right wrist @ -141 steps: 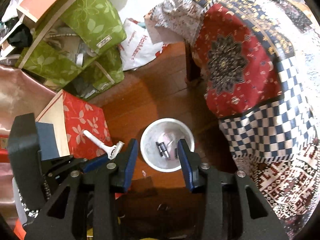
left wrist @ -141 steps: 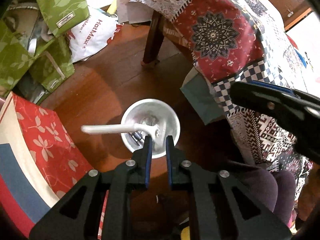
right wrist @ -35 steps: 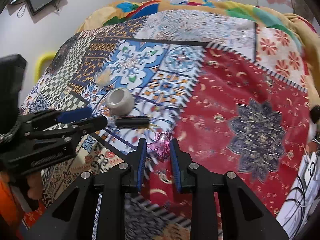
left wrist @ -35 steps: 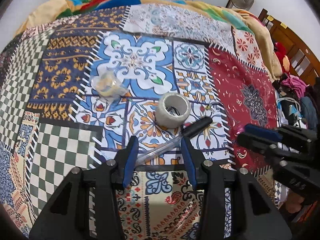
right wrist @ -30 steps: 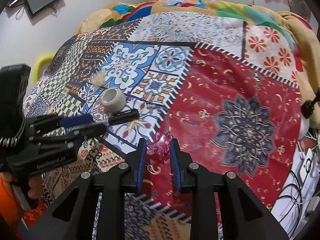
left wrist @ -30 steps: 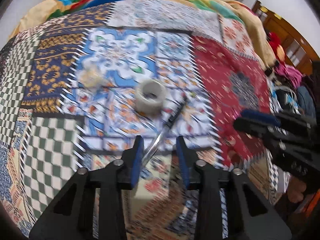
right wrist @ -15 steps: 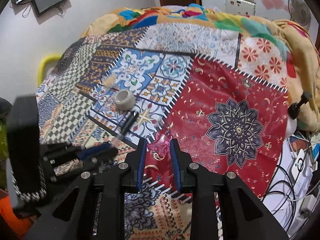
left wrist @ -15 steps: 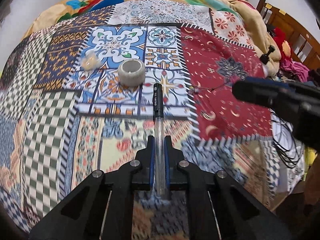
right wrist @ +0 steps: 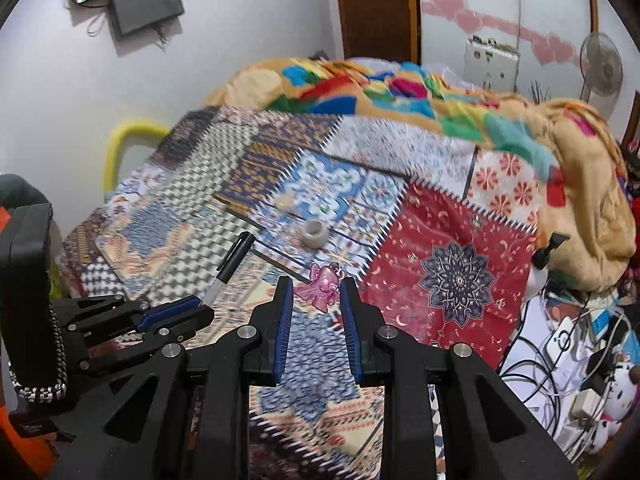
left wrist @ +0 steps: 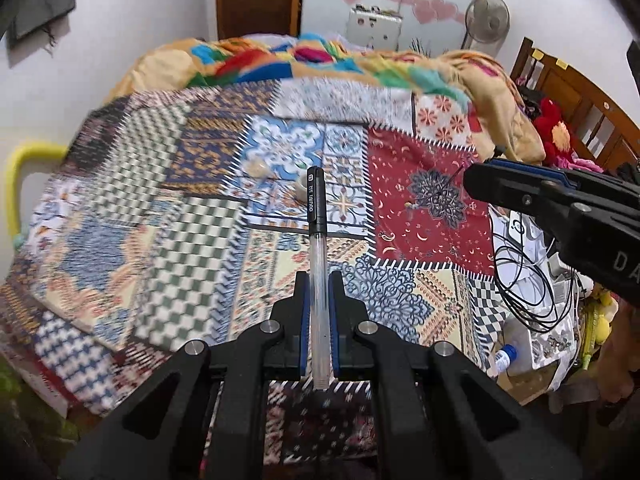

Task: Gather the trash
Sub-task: 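Carry the pen and pink toy with both tools over the white bin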

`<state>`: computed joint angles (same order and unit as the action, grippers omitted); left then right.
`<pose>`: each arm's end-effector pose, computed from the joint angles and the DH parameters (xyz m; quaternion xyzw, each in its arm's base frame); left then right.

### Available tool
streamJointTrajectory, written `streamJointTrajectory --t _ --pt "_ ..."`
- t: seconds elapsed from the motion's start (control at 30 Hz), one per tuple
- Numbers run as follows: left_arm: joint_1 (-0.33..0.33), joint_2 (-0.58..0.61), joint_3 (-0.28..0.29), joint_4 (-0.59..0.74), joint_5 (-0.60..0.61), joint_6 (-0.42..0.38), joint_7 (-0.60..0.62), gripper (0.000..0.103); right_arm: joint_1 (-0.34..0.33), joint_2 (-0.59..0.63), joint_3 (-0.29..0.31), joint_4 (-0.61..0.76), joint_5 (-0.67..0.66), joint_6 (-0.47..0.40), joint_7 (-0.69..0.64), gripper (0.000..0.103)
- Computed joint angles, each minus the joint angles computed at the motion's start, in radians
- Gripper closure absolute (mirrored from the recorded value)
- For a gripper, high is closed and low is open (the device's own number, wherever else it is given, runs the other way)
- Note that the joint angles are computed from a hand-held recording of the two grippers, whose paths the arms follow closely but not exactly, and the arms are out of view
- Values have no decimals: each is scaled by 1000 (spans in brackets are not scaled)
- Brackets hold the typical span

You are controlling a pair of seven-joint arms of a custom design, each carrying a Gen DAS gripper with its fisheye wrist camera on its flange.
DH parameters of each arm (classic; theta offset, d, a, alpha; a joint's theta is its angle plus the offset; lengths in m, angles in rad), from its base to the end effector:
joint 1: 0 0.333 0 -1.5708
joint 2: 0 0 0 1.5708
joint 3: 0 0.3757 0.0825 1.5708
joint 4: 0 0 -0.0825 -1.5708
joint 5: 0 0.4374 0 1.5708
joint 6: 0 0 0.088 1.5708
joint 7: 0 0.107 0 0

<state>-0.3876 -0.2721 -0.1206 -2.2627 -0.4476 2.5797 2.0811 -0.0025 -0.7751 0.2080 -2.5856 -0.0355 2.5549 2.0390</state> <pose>0.4763 -0.2627 0.5716 -0.3927 0.8612 -0.3087 0.0944 0.3707 0.0962 0.6092 -0.5733 0.7330 -0.2369 0.2792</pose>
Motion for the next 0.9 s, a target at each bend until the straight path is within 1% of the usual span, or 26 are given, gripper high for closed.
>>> streamJointTrajectory --t 0.1,0.27,0.5,0.63,0.77,0.9 --pt "3 -61 21 -32 -10 -11 7 96 2 -22 39 22 -14 -24 25 81" --pt "15 -158 65 -84 6 -38 -3 96 26 -42 93 54 -34 -53 72 81" --pt "50 -278 146 -159 40 -63 -5 96 83 -13 156 108 -58 -67 126 81" --pt "87 -339 194 -197 64 -84 -8 96 117 26 187 144 -77 -54 149 81" --pt "142 -390 241 -230 101 -101 -7 96 152 79 219 184 -96 -32 175 81" --pt "202 -426 276 -255 141 -108 -5 96 184 145 250 233 -129 -10 193 81"
